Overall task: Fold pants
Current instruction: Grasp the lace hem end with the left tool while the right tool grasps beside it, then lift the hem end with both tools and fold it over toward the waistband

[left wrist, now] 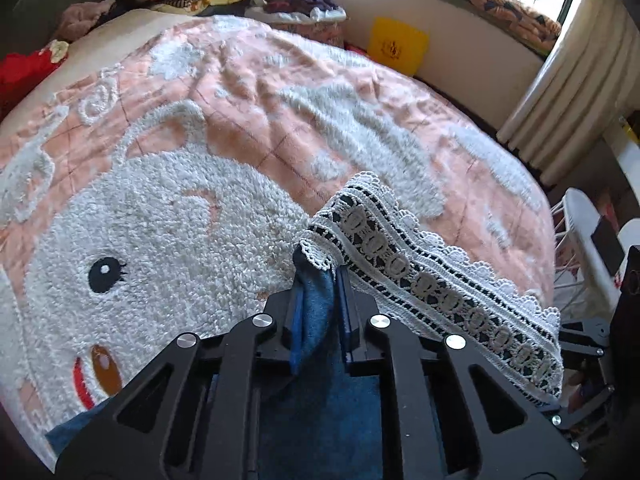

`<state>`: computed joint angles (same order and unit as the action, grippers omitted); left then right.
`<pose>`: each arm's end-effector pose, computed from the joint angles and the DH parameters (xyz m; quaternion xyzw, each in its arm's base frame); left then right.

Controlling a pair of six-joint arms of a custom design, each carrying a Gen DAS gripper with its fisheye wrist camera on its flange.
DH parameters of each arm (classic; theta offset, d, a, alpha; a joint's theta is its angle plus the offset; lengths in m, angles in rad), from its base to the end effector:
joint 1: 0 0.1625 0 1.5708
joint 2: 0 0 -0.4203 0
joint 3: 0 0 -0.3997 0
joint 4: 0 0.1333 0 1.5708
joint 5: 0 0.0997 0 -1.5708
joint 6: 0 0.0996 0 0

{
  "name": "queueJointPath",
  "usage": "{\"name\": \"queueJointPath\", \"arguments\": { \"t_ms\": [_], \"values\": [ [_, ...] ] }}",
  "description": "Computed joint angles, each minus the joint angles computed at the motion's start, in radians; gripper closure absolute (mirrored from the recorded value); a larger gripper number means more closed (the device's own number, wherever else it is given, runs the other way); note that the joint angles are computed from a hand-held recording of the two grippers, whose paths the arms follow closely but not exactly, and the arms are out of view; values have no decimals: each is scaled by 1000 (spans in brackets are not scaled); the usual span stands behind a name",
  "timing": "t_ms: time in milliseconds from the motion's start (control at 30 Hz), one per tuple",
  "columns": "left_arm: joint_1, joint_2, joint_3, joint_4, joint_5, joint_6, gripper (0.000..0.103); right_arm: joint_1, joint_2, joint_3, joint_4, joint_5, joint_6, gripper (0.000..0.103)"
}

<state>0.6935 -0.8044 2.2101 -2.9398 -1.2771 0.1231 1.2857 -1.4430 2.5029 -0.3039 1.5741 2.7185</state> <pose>-0.2450 -0.4145 -0.0279 0.4767 0.8666 -0.0370 0.1427 0.0564 -0.2803 0.0898 0.0627 -0.9160 0.3711 0.1388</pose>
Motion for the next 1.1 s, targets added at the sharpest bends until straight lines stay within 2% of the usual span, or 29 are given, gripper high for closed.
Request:
{"name": "queueJointPath", "arguments": {
  "t_ms": [67,200,300,433,567,767,933,1100],
  "values": [
    [-1,-26,19,-22,-20,2,96,12,-22,11,6,-17,-9,71],
    [4,-87,49,-51,-57,-3,96,66,-57,19,23,-5,7,71],
    [8,-140,75,-67,-79,-11,96,143,-70,10,33,33,19,71],
    [18,-214,107,-79,-98,-21,96,260,-35,-25,36,102,41,71],
    [34,-274,131,-76,-97,-23,96,360,28,-83,57,160,54,71],
    [87,-358,178,-76,-95,-30,96,501,207,-224,113,256,73,71],
    [145,-416,211,-79,-99,-39,95,558,342,-320,147,290,70,71],
    [209,-462,234,-79,-90,-64,89,597,478,-418,197,333,78,71]
  ]
}}
